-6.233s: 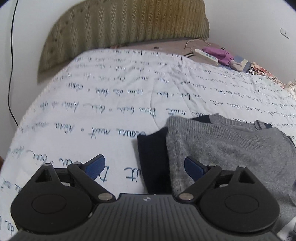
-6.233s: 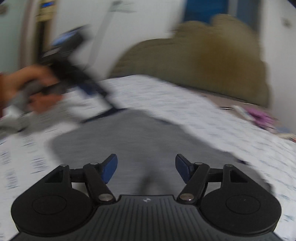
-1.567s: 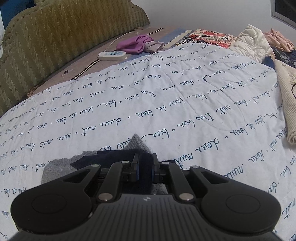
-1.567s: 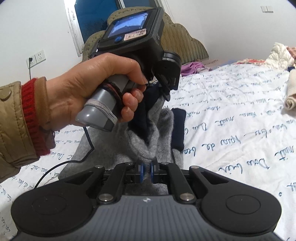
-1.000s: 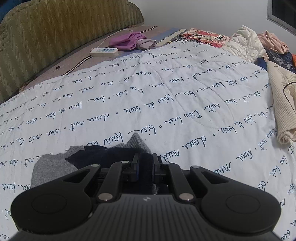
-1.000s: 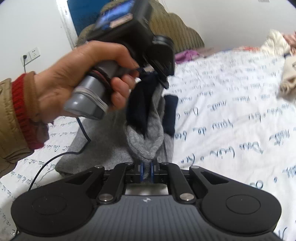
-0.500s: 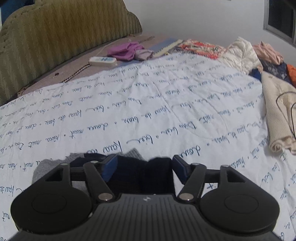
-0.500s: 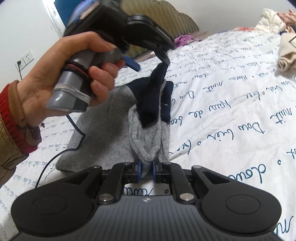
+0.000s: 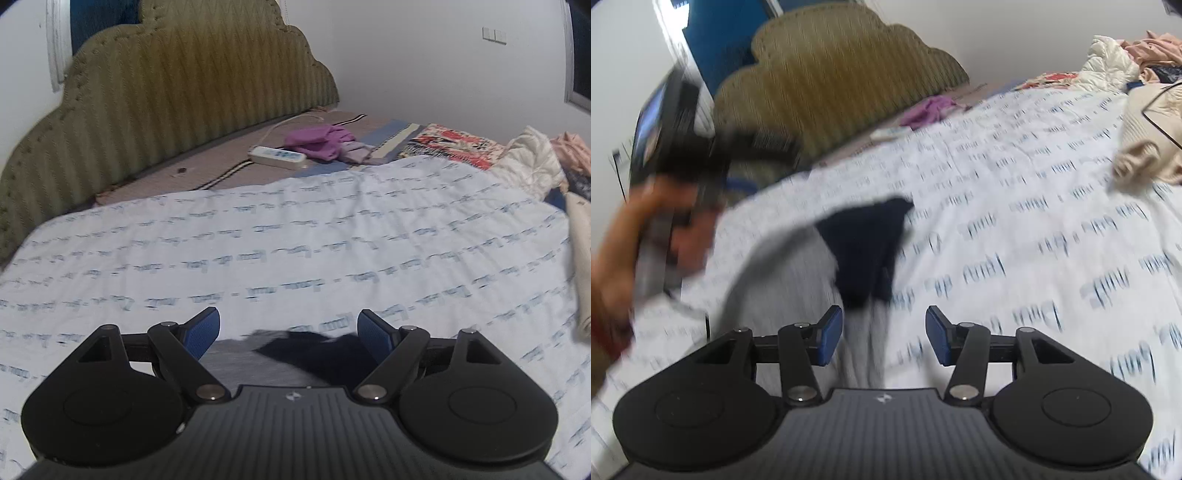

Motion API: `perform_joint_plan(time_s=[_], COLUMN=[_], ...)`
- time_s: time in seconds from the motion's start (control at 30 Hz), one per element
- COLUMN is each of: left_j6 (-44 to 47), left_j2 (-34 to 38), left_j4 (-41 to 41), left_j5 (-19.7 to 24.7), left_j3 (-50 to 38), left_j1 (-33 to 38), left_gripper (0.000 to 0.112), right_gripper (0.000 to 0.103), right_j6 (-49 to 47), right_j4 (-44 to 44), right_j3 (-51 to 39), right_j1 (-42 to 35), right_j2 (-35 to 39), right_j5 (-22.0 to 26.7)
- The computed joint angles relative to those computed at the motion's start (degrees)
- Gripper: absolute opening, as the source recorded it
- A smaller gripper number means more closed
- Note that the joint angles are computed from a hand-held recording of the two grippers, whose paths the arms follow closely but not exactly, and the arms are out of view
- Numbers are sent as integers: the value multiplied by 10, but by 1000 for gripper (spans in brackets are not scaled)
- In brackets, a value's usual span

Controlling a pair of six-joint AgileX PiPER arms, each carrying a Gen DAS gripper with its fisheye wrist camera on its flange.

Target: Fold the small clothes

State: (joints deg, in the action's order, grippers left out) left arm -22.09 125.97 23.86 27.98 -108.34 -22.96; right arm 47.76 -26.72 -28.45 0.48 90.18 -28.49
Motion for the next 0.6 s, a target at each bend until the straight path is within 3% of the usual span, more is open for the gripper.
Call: perform_joint_plan(time_s=[0.13, 0.27, 0.37, 0.43, 0.47, 0.53, 0.6], left_j6=[45, 107, 210, 283, 318, 360, 403], left_j2=[-20, -31, -29, -24, -18, -6, 9], left_j4=[-31, -93, -202, -288, -333, -394, -456], left_j5=[-21, -40, -40, -35, -28, -19, -1], left_j3=[46, 80, 89, 91, 87, 80, 67], left_j1=[40, 79, 109, 128, 138, 149, 160], left_gripper=[84, 84, 86, 86, 87, 86, 86], right_gripper=[50, 51, 52, 52, 48, 21, 15], right_j6=[205, 357, 497, 512, 513, 497, 515], right_j4=[-203, -331, -428, -434, -437, -449, -492], right_j3=[-108, -259, -360, -380, -393, -409, -425], right_j1=[-67, -77, -84, -79, -71, -61, -53], right_j2=[79, 188, 262, 276, 282, 286, 287], right_j5=[-41, -18, -32, -35, -25, -18, -6])
